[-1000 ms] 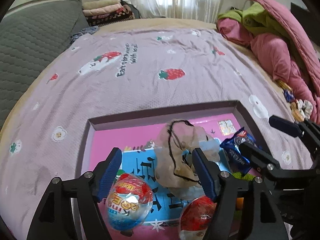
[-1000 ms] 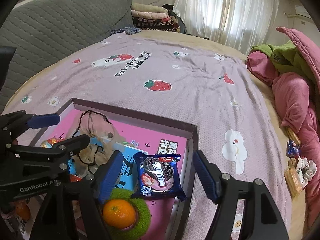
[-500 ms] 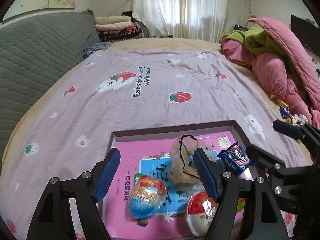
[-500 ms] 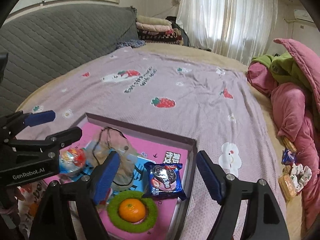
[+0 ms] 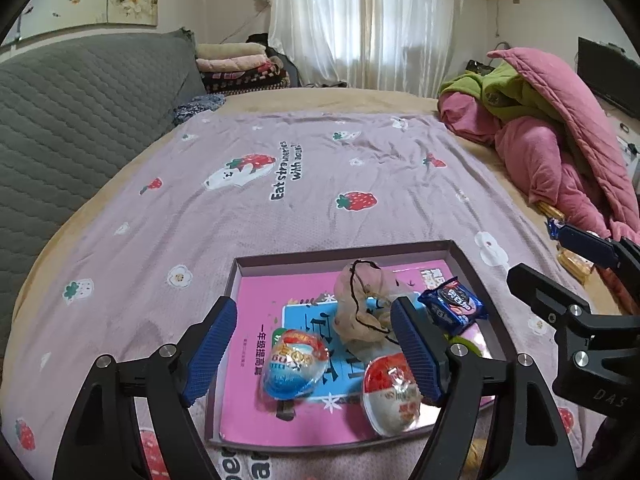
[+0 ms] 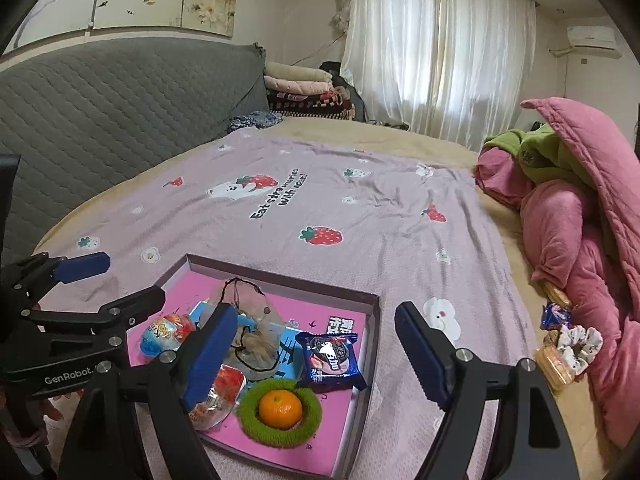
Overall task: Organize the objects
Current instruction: 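Withdraw both open tools back from the grey tray, then move left tool to the loose mandarin while right tool moves to the walnut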
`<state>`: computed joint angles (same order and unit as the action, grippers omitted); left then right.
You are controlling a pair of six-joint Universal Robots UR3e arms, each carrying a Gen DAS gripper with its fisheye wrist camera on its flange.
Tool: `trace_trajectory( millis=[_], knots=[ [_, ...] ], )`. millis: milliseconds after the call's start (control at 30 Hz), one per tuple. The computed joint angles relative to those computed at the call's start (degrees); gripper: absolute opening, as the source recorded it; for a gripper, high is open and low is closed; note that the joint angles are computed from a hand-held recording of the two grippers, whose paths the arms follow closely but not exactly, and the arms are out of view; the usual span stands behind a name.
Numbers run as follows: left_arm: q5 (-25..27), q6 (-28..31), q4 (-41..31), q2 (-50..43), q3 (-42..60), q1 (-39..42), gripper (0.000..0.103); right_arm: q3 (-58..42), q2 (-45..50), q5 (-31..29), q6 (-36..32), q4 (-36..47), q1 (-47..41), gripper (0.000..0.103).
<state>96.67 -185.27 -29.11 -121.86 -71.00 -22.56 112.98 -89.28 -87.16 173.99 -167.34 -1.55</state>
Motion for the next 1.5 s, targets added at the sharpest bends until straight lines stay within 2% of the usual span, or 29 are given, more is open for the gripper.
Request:
trace_trajectory(
  millis=[267,467,700,867,1067,1200,1400,1500],
  knots=[
    [0.7,0.2,3.5,7.3,-9.4,-0.1,0.081,3.8,-3.7,-2.7,0.9,-3.0,2.9,0.084],
    [0.7,0.3,6.2,12.7,-17.2,0.5,0.081,6.8,-6.2,-2.1,1.9,-3.5,3.8,0.086],
    [-0.3,1.0,11.9,19.8,-31.9,2.9,0.081,13.4,-9.8,-2.2,2.3,-4.6,5.0,0.086],
    [-3.2,1.9,15.2,23.8,-41.9,6.4,0.081,18.4,-10.2,-4.4,3.8,-8.1,7.0,0.086],
    [-3.1,3.5,20.8,25.5,-50.3,7.3,0.081,23.2,-11.0,-5.4,5.3,-11.7,8.2,0.086],
    [-5.1,3.9,24.9,26.4,-55.9,8.7,0.081,27.0,-11.5,-3.7,6.1,-13.9,7.2,0.086],
    [-7.5,4.5,30.0,25.4,-61.8,11.5,0.081,31.2,-8.6,-5.0,6.8,-18.9,8.0,0.086],
    [-6.7,4.8,33.0,23.9,-63.4,10.9,0.081,33.1,-7.1,-5.6,7.1,-21.1,8.2,0.086]
  ],
)
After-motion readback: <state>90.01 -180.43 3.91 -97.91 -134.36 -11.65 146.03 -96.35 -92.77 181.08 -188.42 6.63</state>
